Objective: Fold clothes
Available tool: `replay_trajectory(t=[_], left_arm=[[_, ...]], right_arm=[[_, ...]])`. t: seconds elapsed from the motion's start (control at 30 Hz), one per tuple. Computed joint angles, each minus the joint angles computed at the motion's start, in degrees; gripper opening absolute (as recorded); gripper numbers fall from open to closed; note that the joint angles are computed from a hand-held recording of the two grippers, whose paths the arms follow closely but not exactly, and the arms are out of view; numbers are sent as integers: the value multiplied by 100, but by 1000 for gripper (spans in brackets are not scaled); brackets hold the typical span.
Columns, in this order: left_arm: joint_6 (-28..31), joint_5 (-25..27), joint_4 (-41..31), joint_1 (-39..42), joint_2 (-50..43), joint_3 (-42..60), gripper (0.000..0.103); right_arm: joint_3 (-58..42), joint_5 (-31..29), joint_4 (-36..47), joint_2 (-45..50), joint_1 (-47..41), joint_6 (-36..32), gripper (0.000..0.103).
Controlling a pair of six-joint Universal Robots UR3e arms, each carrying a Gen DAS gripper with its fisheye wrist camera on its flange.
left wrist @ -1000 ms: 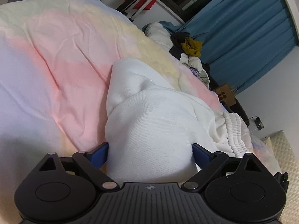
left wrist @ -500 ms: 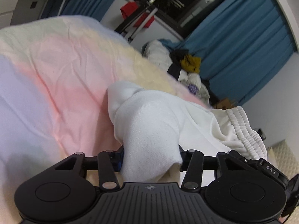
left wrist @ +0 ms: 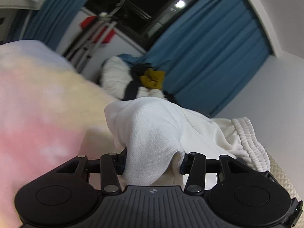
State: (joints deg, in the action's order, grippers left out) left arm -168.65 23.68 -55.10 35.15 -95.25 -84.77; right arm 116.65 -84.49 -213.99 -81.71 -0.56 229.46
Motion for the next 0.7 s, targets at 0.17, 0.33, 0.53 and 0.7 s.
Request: replay_trajectory(t=[0.17,0.33,0.53,0.7], left_arm=[[-1638,899,1789,-1685,-1502,1187,48],[-2104,1605,1995,-2960,-3271,3033,48],[-2010,1740,1315,-3798,-5537,5895,49],[-1175,1875,920,-3928,-5917,5996,52]], right_arm=[[787,381,-769,-173,-1208,676,41],[1313,779,-1448,161,-2378,1100,41],[1359,212,-3087,1698,-2828,1362,41],[1436,-457,-3288,2471,-2718,1686,41]])
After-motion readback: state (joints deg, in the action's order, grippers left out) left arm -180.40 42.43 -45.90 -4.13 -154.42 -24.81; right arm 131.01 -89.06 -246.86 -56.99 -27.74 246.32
